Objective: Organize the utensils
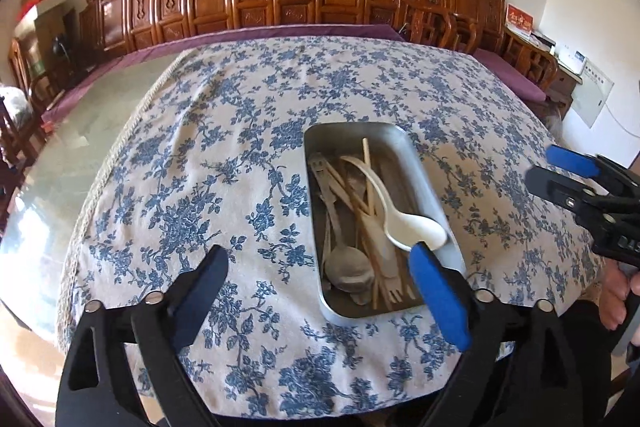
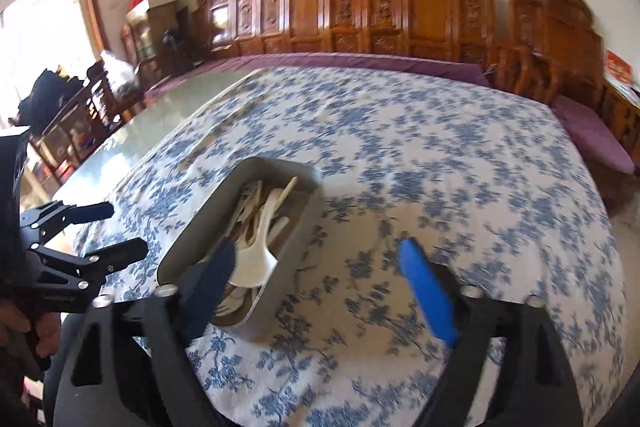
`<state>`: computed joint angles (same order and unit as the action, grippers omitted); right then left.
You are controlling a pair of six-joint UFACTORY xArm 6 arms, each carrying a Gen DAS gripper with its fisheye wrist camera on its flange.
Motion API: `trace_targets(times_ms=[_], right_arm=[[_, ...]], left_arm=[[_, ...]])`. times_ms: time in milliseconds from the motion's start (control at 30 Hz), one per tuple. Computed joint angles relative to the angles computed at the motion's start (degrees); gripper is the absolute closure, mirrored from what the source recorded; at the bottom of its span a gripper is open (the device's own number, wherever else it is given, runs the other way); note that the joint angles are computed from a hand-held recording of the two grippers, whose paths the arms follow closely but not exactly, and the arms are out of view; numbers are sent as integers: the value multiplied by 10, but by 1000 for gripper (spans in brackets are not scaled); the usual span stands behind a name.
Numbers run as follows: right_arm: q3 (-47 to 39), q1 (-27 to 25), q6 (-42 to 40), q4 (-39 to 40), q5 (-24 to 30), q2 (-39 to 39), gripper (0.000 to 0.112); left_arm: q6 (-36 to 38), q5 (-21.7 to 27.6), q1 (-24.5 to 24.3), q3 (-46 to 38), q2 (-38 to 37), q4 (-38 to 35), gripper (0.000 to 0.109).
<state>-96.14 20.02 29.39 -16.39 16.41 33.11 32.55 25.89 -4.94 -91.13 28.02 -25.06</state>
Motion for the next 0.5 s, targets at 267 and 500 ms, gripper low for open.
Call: trace_targets(times_ms=[267, 500], right_arm=[[129, -7, 193, -171, -10, -106, 12], [218, -2, 346, -311, 0, -188, 12]], left_arm=[[-14, -26, -18, 64, -52, 6, 13], [-41, -49, -31, 130, -108, 20, 13]])
